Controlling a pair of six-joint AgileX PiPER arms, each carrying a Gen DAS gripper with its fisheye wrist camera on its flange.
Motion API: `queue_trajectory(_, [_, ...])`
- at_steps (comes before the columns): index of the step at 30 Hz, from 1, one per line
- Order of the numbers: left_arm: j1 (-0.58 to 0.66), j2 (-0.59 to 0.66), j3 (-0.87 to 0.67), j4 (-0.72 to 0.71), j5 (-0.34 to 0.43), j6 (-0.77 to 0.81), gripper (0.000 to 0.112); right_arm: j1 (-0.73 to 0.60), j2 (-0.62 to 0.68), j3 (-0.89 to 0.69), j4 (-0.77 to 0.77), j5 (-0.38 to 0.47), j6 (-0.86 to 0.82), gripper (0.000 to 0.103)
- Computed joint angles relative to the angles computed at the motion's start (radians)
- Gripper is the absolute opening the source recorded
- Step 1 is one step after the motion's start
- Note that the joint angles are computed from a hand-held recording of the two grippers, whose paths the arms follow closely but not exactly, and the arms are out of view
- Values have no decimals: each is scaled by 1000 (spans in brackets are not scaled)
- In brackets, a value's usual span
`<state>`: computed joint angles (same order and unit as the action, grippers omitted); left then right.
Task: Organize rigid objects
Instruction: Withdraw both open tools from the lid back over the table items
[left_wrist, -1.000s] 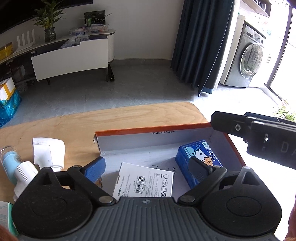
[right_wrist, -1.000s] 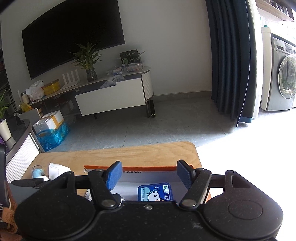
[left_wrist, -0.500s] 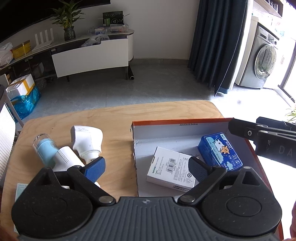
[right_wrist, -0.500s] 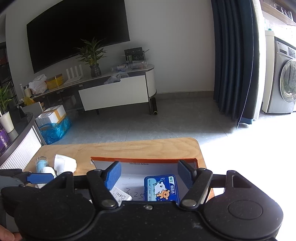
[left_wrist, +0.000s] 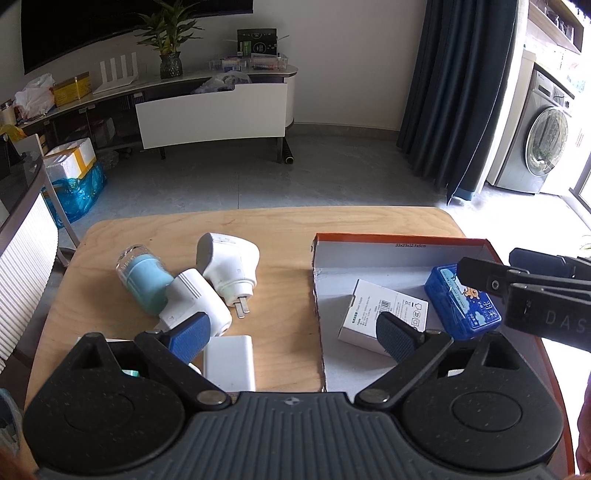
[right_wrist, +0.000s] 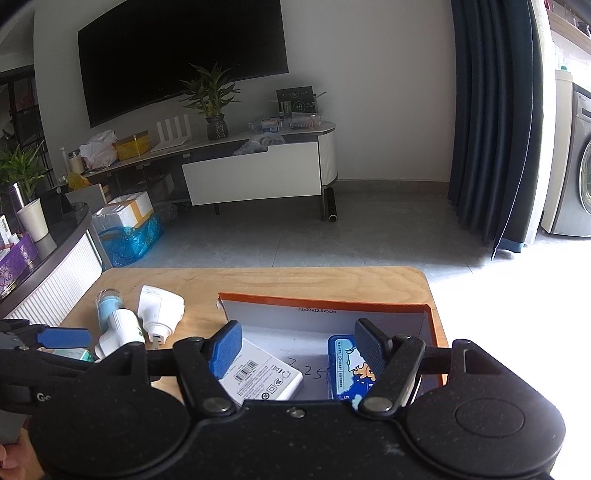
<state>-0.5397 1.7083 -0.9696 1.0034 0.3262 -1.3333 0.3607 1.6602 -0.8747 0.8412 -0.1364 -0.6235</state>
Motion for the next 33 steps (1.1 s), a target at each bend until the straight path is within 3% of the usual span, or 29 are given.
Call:
queue_trajectory(6, [23,-45,69,102,-12,-109,99,42,9,-6,-24,13,33,81])
queue_trajectory(9, [44,-70,106,145,-16,-153,99,77,18,-14,66,3,-61,81])
queue_trajectory(18, [125,-153,228,243,-60,-254,99,149,65,-46,121,34,-125,82])
queue_trajectory(28, [256,-214,341,382,-92,-364,99,179,84,-48,-20,52,17,82])
queue_trajectory(33, [320,-218,369,401,-112,-365,100,195,95,-51,43,53,-41,82])
